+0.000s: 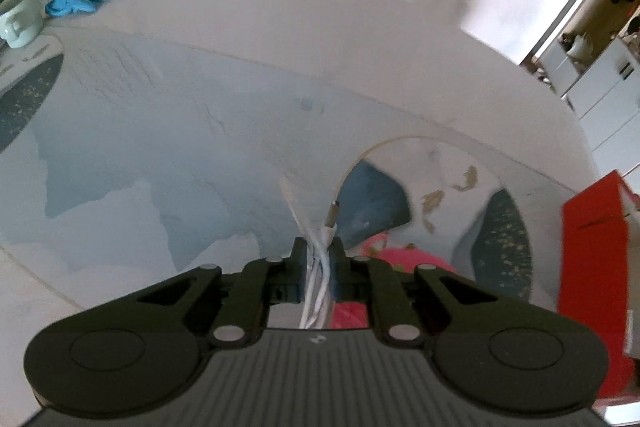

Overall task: Organize objects
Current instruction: 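Close the left tool on the white USB cable, then lift the white cable with the left tool and carry it over the box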

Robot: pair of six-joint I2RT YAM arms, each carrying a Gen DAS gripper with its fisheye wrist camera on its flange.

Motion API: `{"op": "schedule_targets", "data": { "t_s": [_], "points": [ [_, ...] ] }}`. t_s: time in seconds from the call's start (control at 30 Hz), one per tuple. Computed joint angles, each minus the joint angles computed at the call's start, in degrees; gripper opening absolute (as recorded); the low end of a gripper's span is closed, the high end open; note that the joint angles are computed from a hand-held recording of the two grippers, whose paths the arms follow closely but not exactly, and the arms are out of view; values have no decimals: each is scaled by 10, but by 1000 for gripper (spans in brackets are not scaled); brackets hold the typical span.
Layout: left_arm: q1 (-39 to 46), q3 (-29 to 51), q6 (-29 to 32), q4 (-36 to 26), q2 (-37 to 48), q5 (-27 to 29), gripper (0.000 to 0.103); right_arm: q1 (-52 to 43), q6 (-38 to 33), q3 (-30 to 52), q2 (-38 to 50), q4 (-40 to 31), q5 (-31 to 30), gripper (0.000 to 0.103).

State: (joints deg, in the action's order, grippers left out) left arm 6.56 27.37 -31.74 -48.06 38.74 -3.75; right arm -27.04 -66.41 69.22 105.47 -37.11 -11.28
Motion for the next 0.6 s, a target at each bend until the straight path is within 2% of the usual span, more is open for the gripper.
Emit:
{"op": "schedule_targets", "data": {
  "t_s": [0.1, 0.3, 0.47, 0.6],
  "points": [
    [-35, 35, -11, -48, -33, -18, 7, 0, -1, -1, -1, 1, 1, 14],
    [-141, 107, -65, -105, -34, -79, 7, 4, 0, -6, -3, 7, 5, 14],
    [-229, 167, -101, -124, -13, -127, 7, 4, 0, -5, -2, 6, 3, 14],
    [-298, 215, -124, -109, 27, -149, 7, 4, -1, -4, -2, 4, 3, 14]
  ]
}}
